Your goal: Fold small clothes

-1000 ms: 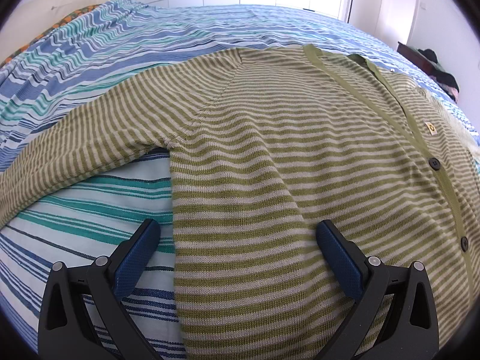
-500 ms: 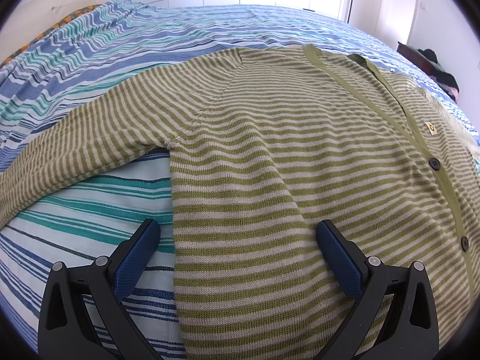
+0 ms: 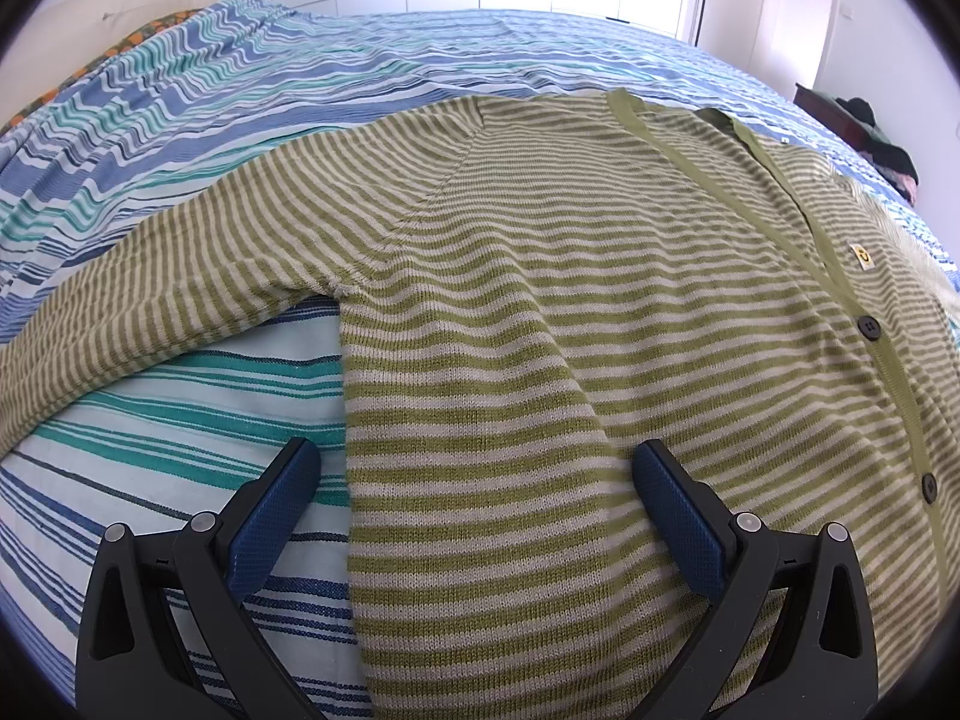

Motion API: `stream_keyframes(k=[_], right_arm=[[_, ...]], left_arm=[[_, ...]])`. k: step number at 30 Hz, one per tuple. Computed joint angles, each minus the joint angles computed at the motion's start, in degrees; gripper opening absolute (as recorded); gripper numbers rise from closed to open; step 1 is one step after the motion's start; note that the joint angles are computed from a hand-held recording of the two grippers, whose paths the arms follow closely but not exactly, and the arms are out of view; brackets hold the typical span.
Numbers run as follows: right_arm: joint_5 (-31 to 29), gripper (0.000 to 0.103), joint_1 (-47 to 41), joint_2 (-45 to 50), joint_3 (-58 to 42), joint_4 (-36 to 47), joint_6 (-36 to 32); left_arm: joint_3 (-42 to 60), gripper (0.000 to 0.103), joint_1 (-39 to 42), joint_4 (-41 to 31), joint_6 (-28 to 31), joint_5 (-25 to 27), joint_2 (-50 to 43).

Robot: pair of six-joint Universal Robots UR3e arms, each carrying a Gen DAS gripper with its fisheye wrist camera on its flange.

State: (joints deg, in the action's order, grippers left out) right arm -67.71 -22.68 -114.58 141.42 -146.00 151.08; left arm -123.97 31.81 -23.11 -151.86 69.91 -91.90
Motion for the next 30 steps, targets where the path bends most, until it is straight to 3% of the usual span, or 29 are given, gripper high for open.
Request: stream_keyframes(k=[30], right_arm=[[-5.8, 0.074, 5.3, 5.1, -1.3, -5.9, 4.1]], left_arm=[[0.0, 0.103, 0.0, 0.2, 0.0, 0.0, -0.2]])
